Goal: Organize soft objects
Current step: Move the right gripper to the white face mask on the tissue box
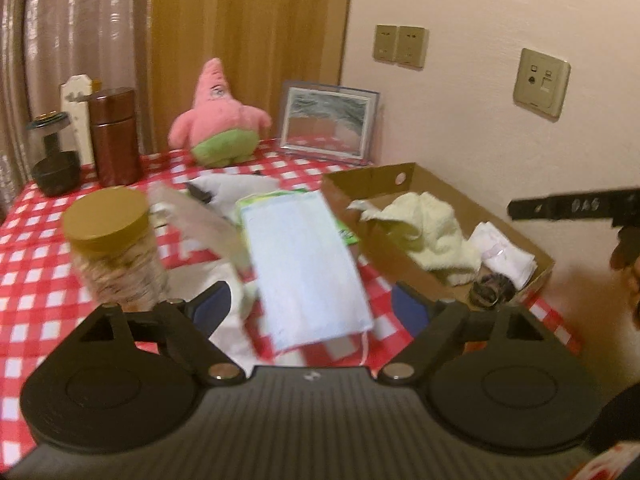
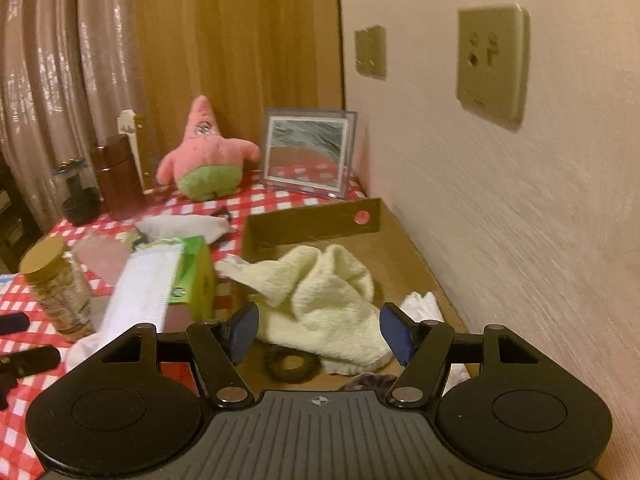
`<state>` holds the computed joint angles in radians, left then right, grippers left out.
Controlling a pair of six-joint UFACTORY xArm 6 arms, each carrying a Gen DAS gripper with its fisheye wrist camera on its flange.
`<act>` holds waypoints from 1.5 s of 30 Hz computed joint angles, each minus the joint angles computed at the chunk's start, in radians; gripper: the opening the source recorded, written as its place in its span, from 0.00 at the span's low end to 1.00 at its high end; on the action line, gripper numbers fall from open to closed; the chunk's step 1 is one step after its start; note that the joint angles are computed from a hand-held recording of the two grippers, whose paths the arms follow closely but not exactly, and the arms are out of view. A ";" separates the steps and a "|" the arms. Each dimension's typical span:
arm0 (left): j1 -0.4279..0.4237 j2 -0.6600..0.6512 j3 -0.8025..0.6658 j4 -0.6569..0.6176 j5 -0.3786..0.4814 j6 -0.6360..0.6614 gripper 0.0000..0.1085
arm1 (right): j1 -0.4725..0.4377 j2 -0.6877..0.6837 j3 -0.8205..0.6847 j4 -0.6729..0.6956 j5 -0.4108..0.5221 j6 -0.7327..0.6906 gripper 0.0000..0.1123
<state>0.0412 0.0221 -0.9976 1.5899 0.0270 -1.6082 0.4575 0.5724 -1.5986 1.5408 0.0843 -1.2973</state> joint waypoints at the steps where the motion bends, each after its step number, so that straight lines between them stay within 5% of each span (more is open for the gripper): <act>1: 0.004 -0.021 0.020 0.016 0.007 -0.018 0.79 | 0.006 -0.017 0.013 0.026 -0.002 -0.029 0.60; 5: 0.025 -0.113 0.112 0.065 0.029 -0.076 0.80 | 0.030 -0.081 0.065 0.117 -0.004 -0.115 0.60; 15: 0.085 -0.198 0.234 -0.024 0.068 0.035 0.80 | 0.130 -0.131 0.103 0.264 -0.009 -0.262 0.60; 24: 0.169 -0.092 0.140 0.183 0.025 -0.086 0.80 | 0.194 0.011 -0.010 -0.045 0.018 0.084 0.60; 30: 0.205 -0.007 0.071 0.265 -0.009 -0.178 0.80 | 0.209 0.121 -0.124 -0.257 0.024 0.316 0.78; 36: 0.212 0.042 0.032 0.227 -0.014 -0.154 0.80 | 0.214 0.226 -0.241 -0.485 0.039 0.523 0.80; 45: 0.225 0.095 -0.005 0.161 -0.017 -0.127 0.80 | 0.199 0.388 -0.415 -1.021 0.076 0.992 0.80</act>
<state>0.2660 0.1173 -1.0027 1.7510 0.0102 -1.7355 0.6567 0.9608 -2.0138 0.5196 0.1603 -0.3053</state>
